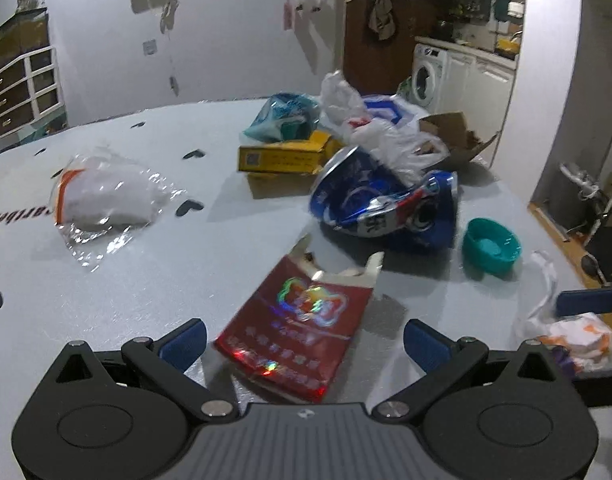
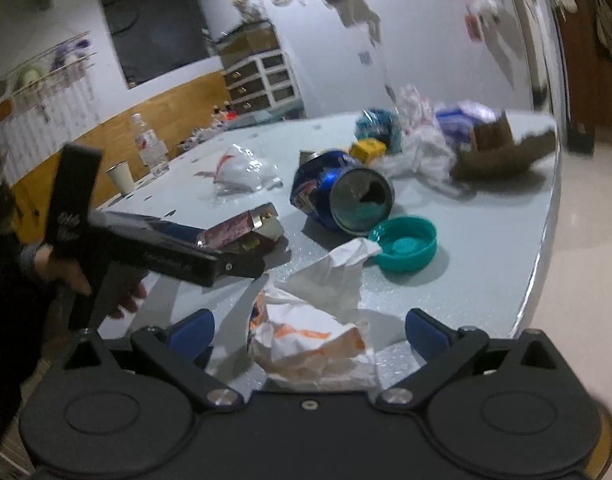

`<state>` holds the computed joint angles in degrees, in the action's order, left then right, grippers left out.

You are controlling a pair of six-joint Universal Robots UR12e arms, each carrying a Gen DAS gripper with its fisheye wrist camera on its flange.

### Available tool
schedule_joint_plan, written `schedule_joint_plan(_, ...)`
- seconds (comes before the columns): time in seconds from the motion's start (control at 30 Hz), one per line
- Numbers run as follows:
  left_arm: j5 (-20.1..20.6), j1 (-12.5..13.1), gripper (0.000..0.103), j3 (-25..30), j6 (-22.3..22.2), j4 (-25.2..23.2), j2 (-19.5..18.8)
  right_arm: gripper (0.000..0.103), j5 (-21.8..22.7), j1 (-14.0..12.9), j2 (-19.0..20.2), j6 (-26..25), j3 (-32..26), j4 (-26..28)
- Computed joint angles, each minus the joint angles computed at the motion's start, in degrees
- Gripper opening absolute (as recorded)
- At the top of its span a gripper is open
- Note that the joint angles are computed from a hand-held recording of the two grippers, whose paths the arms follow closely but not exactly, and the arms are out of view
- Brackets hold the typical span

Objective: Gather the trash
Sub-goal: 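Move both tools to the table and close on the red pack and white wrapper, then lift the red cigarette pack with left tool while right tool carries the white wrapper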

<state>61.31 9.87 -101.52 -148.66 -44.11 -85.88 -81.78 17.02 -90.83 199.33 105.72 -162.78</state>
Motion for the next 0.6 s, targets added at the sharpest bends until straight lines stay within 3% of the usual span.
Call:
schedule_joint_plan(0.13, 0.1, -0.4, 0.093, 0.1, 0.8, 0.5, 0.4, 0.094, -3.5, 1.3, 0.2, 1.3, -0.1, -0.3)
schedule_joint_plan(0.3, 1.3, -1.0, 0.082, 1.0, 3.3, -3.2, 1.0, 0.071, -8.8, 2.7, -0.1, 0.0, 0.4, -0.8)
schedule_joint_plan(0.5, 1.8, -1.3, 0.082, 0.7, 7.3, -7.7, 2.7, 0.06, -8.7, 2.8, -0.8, -4.8, 1.8, -2.5)
schedule_joint_plan(0.6, 3.1, -1.8, 0.082, 0.4, 4.6, -5.3, 2.6, 0.053, -6.6, 2.4, -1.2, -5.1, 2.4, -3.4)
